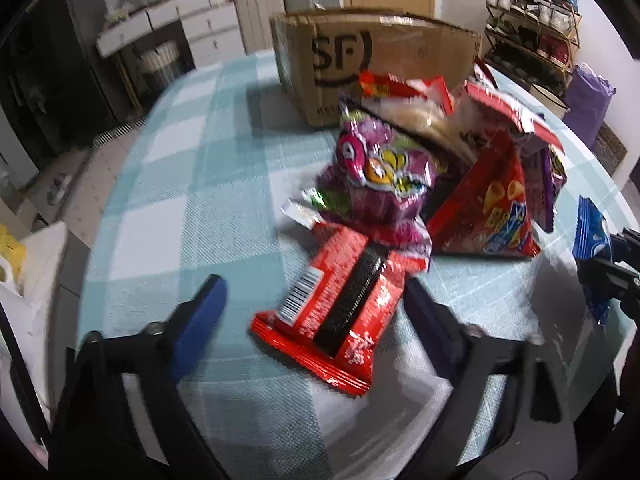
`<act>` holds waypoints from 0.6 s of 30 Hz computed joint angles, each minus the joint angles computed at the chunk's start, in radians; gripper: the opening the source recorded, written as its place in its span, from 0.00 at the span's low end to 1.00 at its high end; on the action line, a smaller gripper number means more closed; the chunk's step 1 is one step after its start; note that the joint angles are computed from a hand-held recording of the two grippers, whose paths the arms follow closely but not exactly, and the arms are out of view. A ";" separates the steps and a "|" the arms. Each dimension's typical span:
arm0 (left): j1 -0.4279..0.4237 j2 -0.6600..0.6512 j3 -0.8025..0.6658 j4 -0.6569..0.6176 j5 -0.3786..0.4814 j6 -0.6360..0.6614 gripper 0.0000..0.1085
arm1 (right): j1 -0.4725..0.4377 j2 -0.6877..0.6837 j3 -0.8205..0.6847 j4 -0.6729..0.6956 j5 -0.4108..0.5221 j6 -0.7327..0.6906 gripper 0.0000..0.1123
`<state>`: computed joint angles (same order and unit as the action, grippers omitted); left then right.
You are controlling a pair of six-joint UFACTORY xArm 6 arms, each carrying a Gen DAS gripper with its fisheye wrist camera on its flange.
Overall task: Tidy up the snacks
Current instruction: 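Grasp the red chocolate bar with the left gripper while the right gripper holds the Oreo pack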
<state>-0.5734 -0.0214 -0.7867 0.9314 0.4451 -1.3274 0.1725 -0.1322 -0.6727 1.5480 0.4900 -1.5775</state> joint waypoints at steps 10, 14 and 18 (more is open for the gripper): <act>0.055 -0.003 0.042 0.024 -0.152 0.031 0.41 | 0.004 0.005 -0.002 0.004 0.000 -0.011 0.41; 0.056 -0.018 0.052 0.031 -0.157 0.018 0.41 | -0.001 -0.005 0.002 0.016 0.000 -0.022 0.41; 0.040 -0.065 0.075 0.046 -0.140 -0.010 0.41 | -0.009 -0.025 0.012 0.011 0.009 -0.014 0.41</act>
<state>-0.5338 -0.0864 -0.7118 0.9771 0.3051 -1.3375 0.1634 -0.1571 -0.6607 1.5594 0.4987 -1.5914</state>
